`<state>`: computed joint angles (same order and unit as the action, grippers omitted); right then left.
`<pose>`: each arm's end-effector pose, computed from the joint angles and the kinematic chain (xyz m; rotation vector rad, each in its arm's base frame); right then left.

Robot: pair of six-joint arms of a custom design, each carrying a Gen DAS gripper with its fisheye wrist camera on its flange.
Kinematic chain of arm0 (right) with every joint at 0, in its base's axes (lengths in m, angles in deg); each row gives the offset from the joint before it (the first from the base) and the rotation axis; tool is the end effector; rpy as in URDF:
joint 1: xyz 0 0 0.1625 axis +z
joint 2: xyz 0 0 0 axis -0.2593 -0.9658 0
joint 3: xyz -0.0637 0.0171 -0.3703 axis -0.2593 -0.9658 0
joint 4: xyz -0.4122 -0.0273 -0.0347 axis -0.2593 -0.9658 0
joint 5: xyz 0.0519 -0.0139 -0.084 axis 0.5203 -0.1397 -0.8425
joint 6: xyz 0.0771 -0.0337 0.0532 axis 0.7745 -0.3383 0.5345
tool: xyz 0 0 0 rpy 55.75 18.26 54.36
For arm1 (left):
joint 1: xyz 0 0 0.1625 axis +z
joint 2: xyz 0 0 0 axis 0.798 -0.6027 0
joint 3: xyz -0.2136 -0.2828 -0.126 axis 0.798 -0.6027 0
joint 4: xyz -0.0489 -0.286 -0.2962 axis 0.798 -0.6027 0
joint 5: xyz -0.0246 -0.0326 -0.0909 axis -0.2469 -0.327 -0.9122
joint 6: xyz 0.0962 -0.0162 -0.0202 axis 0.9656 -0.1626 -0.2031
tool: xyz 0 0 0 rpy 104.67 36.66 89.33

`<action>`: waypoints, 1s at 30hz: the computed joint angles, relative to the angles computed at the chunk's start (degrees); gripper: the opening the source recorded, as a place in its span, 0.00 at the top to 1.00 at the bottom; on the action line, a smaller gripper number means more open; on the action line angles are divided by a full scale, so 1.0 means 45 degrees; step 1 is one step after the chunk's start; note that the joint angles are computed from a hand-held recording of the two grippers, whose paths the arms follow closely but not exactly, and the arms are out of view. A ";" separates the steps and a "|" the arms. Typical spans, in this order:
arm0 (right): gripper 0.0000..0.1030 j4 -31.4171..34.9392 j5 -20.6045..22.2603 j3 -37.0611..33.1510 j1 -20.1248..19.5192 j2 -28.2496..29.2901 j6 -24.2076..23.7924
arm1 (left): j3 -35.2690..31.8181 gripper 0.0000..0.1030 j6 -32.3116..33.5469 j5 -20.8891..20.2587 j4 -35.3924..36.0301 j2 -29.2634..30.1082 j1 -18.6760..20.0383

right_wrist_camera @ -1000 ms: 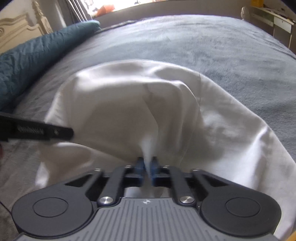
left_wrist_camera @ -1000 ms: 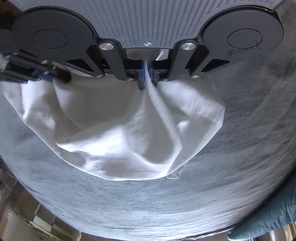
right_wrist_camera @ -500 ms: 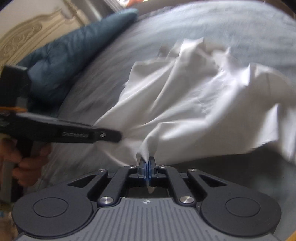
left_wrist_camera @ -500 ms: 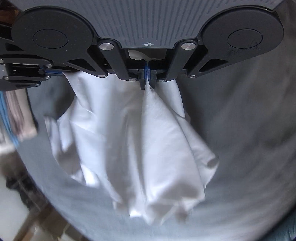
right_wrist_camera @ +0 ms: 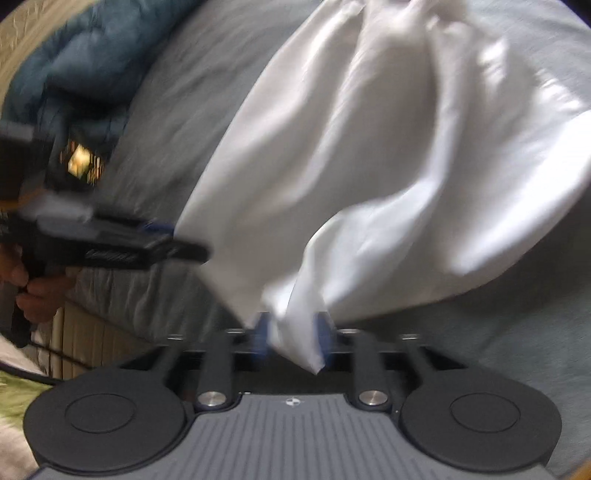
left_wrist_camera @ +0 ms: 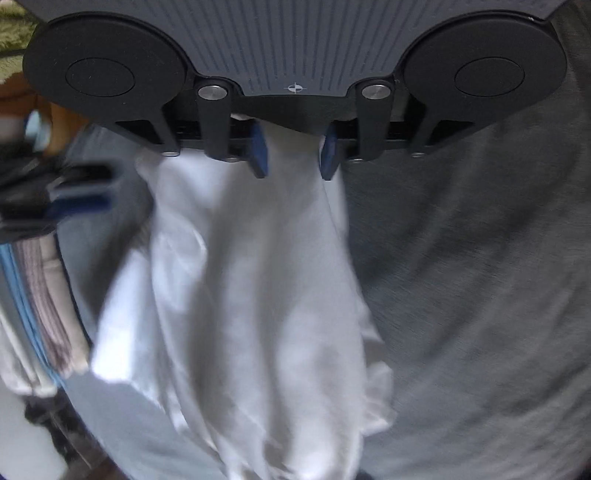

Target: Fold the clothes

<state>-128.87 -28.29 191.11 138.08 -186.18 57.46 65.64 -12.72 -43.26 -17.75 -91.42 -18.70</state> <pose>0.2906 -0.2679 0.3648 0.0421 -2.8261 0.3070 -0.3501 -0.4349 0.2394 0.6925 2.5708 0.1188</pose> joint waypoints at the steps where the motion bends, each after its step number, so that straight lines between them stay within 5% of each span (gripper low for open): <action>1: 0.52 -0.0207 -0.0355 -0.0196 -0.0112 -0.0057 -0.0100 | -0.0123 0.68 0.0092 0.0323 -0.0105 0.0035 0.0089; 4: 0.42 -0.1047 -0.1367 -0.0768 -0.0479 -0.0123 -0.0536 | -0.0669 0.67 0.0213 0.1161 -0.0568 0.0336 0.0396; 7: 0.38 -0.3938 -0.1911 -0.0851 -0.1596 0.0648 -0.2434 | -0.0871 0.64 0.0916 0.1930 -0.2332 0.1168 0.1026; 8: 0.38 -0.5089 -0.2165 -0.0997 -0.2014 0.1265 -0.3184 | -0.1068 0.63 0.1210 0.2169 -0.2904 0.1600 0.1257; 10: 0.31 -0.7756 -0.2323 -0.1422 -0.2696 0.2675 -0.5082 | -0.1719 0.43 0.2267 0.1880 -0.4019 0.2679 0.1812; 13: 0.15 -1.0412 -0.2698 -0.2926 -0.3363 0.5441 -0.6498 | -0.2265 0.43 0.4057 0.1976 -0.5410 0.3869 0.2273; 16: 0.12 -1.1485 -0.2930 -0.4898 -0.3929 0.7961 -0.7003 | -0.3151 0.46 0.6256 0.1240 -0.5247 0.4706 0.2735; 19: 0.13 -1.0292 -0.3200 -0.6855 -0.4283 0.9790 -0.6576 | -0.3147 0.57 0.7005 0.1393 -0.5721 0.4924 0.2953; 21: 0.22 -0.8474 -0.4026 -0.7789 -0.4333 1.0534 -0.5754 | -0.2897 0.65 0.7037 0.1557 -0.5603 0.4751 0.2910; 23: 0.46 -0.7458 -0.4424 -0.8110 -0.4418 1.0840 -0.4987 | -0.2413 0.78 0.6978 0.1546 -0.5883 0.4476 0.2824; 25: 0.84 -0.7688 -0.4364 -0.7490 -0.4484 1.0424 -0.4567 | -0.2085 0.88 0.7187 0.1424 -0.6103 0.4192 0.2711; 27: 0.96 -0.8413 -0.4168 -0.6450 -0.4462 0.9579 -0.4444 | -0.1776 0.89 0.7615 0.1102 -0.6418 0.3877 0.2664; 30: 0.97 -0.8698 -0.4170 -0.5096 -0.4130 0.8013 -0.4244 | -0.1657 0.90 0.7723 -0.0291 -0.6203 0.3394 0.2781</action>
